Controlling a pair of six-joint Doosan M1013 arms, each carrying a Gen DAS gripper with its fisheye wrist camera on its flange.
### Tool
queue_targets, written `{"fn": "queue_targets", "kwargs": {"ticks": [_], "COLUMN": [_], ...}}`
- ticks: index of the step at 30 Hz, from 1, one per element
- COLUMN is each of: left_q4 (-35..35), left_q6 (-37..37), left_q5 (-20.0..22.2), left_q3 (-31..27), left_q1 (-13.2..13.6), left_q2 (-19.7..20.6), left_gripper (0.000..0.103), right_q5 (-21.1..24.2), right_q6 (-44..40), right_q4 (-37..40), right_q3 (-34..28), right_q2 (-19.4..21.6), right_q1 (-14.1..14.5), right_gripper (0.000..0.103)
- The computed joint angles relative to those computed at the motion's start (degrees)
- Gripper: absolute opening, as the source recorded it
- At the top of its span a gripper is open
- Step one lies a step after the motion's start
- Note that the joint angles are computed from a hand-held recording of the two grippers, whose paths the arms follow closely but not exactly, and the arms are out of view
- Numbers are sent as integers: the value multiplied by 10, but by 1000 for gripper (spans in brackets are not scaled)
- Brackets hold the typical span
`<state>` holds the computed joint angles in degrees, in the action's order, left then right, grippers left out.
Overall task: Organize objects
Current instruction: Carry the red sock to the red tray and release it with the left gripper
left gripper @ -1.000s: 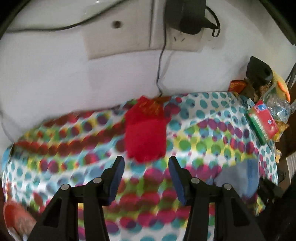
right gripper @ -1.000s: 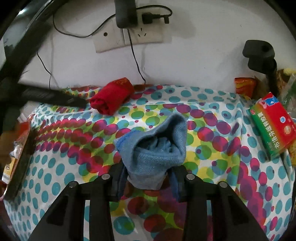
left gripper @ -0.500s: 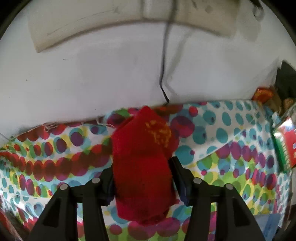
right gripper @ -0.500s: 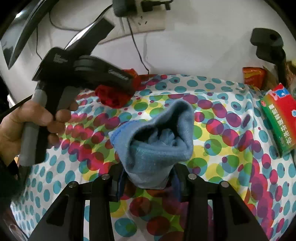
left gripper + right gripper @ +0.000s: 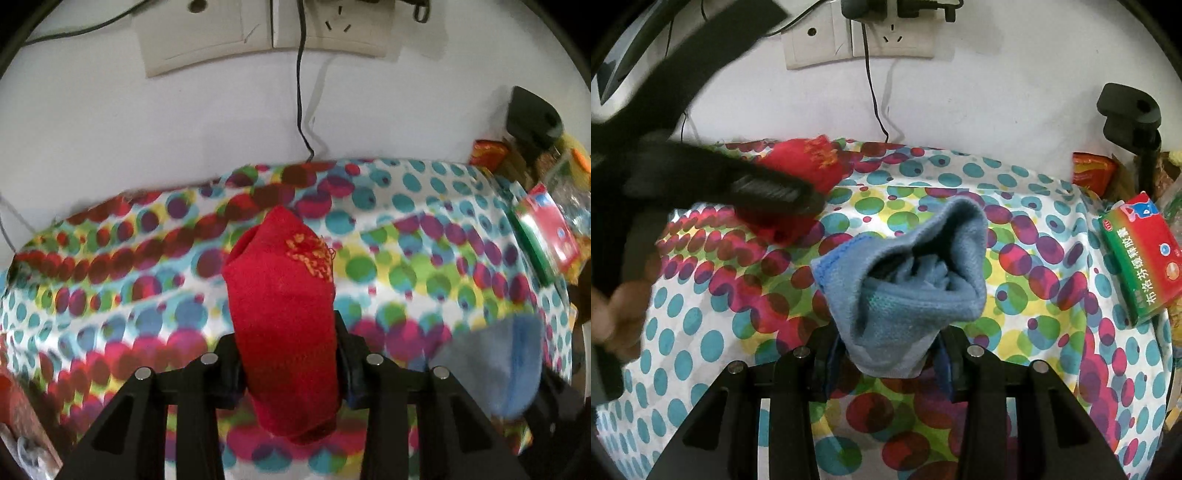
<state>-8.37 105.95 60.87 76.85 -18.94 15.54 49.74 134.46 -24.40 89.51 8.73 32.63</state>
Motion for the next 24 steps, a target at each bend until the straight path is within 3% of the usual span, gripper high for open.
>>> {"fn": "queue_targets", "kwargs": {"ticks": [12,24], "left_q4": [-35,-67], "left_q6": [23,52], "left_q5": [-3,-2], "left_q3": [49,72], "left_q1": [18,54], "left_q2": [-43,-86], "left_gripper": [38,38], "right_q5": [10,15], "right_q6": [-2,-2], "right_q4": [-7,-15], "right_q3": [-4,-2], "right_q2": [3,3], "right_q1": [1,2], "right_gripper": [40,40]}}
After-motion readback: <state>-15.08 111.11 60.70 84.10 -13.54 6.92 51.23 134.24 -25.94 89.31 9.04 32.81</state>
